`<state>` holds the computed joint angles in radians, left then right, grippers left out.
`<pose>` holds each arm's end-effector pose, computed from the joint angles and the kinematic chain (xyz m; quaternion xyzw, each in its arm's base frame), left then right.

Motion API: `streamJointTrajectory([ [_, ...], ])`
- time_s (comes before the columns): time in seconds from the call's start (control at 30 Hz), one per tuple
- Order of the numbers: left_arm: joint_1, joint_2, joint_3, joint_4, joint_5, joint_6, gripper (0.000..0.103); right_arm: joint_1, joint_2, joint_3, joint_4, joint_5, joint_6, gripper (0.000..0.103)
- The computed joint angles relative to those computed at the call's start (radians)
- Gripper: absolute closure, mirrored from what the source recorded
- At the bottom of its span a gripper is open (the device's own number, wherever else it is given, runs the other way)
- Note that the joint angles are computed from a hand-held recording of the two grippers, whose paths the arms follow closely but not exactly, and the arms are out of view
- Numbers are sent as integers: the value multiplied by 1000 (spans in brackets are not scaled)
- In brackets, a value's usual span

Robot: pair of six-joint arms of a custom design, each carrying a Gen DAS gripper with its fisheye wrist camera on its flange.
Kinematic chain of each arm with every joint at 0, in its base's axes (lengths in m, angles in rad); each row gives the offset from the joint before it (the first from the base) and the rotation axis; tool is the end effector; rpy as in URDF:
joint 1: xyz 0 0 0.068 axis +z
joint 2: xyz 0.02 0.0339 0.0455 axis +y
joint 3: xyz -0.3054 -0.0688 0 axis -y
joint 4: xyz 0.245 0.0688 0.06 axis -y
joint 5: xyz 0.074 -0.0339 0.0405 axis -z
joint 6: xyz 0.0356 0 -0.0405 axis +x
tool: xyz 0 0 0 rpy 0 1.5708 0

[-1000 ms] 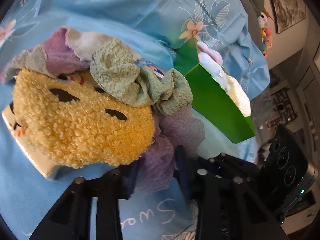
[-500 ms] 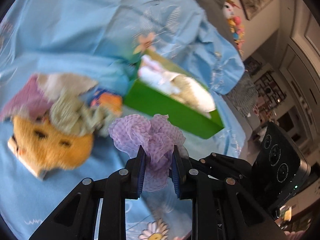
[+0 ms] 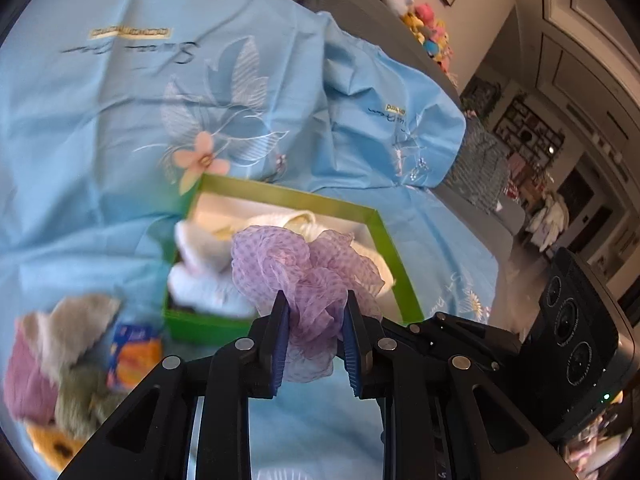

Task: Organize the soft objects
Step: 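Lower the purple puff into the green box and open the left gripper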

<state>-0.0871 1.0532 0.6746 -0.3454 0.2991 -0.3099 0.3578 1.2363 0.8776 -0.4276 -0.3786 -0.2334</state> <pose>0.1980 -0.0278 0.2725 -0.0394 0.9027 -0.2133 0.3715 0.2257 0.0984 0.2964 -0.3332 0.8472 0.1969 0.3639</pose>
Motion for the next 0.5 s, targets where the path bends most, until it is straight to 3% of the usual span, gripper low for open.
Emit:
streamJointTrajectory([
  [0.17, 0, 186, 75, 74, 33, -17, 79, -81, 102, 42, 33, -17, 11, 88],
  [0.37, -34, 377, 160, 106, -30, -24, 79, -81, 240, 96, 49, 70, 12, 84],
  [0.4, -35, 399, 167, 107, -40, -27, 74, -75, 263, 105, 45, 90, 16, 76],
  [0.47, -42, 438, 179, 106, -79, -29, 52, -68, 288, 110, 51, 135, 22, 63],
  [0.5, -41, 450, 184, 103, -94, -28, 33, -60, 296, 108, 56, 162, 29, 50],
])
